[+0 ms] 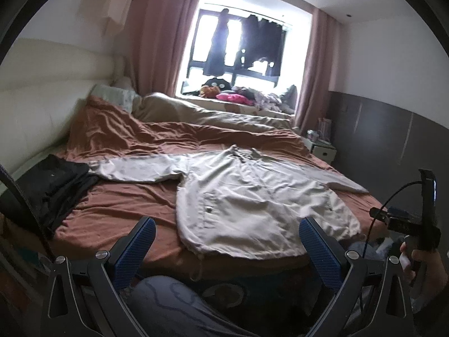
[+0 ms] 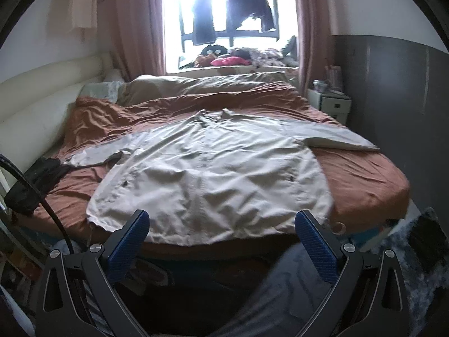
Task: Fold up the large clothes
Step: 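Move both tools down toward the jacket's sleeves and body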
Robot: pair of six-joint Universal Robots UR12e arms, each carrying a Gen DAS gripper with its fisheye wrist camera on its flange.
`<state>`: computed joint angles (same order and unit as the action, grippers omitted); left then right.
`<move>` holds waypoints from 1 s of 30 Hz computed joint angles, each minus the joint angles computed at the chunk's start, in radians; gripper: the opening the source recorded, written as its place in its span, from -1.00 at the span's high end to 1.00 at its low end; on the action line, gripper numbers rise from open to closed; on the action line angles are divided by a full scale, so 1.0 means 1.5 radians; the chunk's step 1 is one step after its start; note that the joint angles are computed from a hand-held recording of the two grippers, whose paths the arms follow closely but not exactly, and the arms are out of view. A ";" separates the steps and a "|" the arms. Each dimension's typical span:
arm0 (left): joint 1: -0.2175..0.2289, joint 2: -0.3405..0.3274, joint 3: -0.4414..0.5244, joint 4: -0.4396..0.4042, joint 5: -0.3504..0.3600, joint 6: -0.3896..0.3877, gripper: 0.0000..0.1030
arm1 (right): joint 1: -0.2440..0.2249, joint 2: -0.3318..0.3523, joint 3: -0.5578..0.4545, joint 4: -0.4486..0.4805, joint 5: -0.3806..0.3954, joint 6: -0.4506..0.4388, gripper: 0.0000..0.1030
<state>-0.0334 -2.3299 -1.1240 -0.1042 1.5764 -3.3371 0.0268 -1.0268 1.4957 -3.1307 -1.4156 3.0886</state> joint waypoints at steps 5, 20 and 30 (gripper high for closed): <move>0.016 -0.022 0.039 -0.027 -0.002 -0.015 -0.99 | 0.010 0.041 -0.073 0.034 0.017 -0.004 -1.00; 0.061 -0.133 0.222 -0.170 -0.032 -0.106 -0.99 | 0.036 0.188 -0.337 0.226 0.068 -0.057 -1.00; 0.080 -0.229 0.401 -0.309 -0.034 -0.128 -0.97 | 0.041 0.312 -0.571 0.382 0.098 -0.046 -1.00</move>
<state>0.0868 -2.6734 -0.5226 -0.5672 1.5250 -3.5288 0.0882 -0.5593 0.6396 -2.5571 -1.2687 3.0201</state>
